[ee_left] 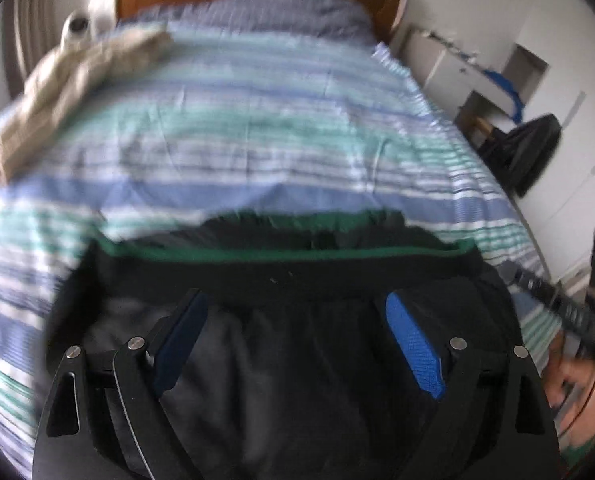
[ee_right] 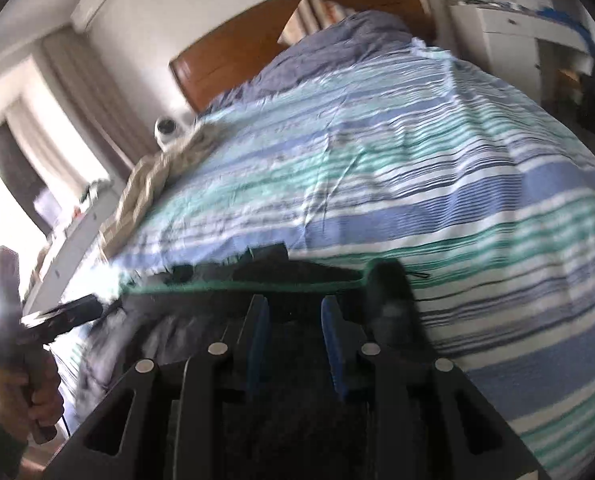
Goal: Fold large clothes
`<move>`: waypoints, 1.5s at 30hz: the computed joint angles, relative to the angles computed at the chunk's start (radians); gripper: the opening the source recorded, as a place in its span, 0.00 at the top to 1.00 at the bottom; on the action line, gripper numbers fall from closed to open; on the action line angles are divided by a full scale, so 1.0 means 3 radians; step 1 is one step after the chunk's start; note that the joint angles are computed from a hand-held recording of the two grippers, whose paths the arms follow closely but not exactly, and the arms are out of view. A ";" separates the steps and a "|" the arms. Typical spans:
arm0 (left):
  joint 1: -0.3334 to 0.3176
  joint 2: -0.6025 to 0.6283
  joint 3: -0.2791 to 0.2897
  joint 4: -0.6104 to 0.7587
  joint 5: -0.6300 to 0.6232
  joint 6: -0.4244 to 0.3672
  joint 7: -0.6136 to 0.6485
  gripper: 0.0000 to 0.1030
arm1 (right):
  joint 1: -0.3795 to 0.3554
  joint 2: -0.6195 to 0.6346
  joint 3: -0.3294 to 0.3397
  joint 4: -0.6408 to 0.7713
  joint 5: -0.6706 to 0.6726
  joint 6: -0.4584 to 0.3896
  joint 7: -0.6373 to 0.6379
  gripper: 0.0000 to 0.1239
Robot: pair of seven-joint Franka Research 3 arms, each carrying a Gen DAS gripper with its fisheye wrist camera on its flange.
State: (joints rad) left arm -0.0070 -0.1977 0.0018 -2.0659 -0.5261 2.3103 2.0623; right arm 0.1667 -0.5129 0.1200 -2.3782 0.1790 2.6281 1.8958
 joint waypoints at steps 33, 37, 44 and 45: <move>-0.0258 -0.0341 0.0078 -0.0847 0.0108 0.0450 0.0678 0.02 | 0.0205 0.0206 -0.0187 -0.0645 0.0680 0.0999 -0.0325 0.80; -0.0229 -0.0654 0.0085 -0.0920 0.0341 0.0207 0.0522 0.09 | 0.0180 0.0209 -0.0167 -0.0645 0.0639 0.0996 -0.0311 0.80; -0.0483 -0.0962 0.0318 -0.1363 0.0223 0.0521 0.0717 0.07 | 0.0203 0.0205 -0.0186 -0.0657 0.0668 0.1023 -0.0346 0.80; -0.0523 -0.0924 0.0359 -0.1363 0.0164 0.0559 0.0791 0.07 | 0.0187 0.0195 -0.0169 -0.0661 0.0652 0.1013 -0.0330 0.80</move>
State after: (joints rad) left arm -0.1638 -0.4750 0.1095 -2.4749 -0.4769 2.4780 2.2995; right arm 0.2227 -0.4544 0.0693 -2.5764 0.3747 2.9321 1.7970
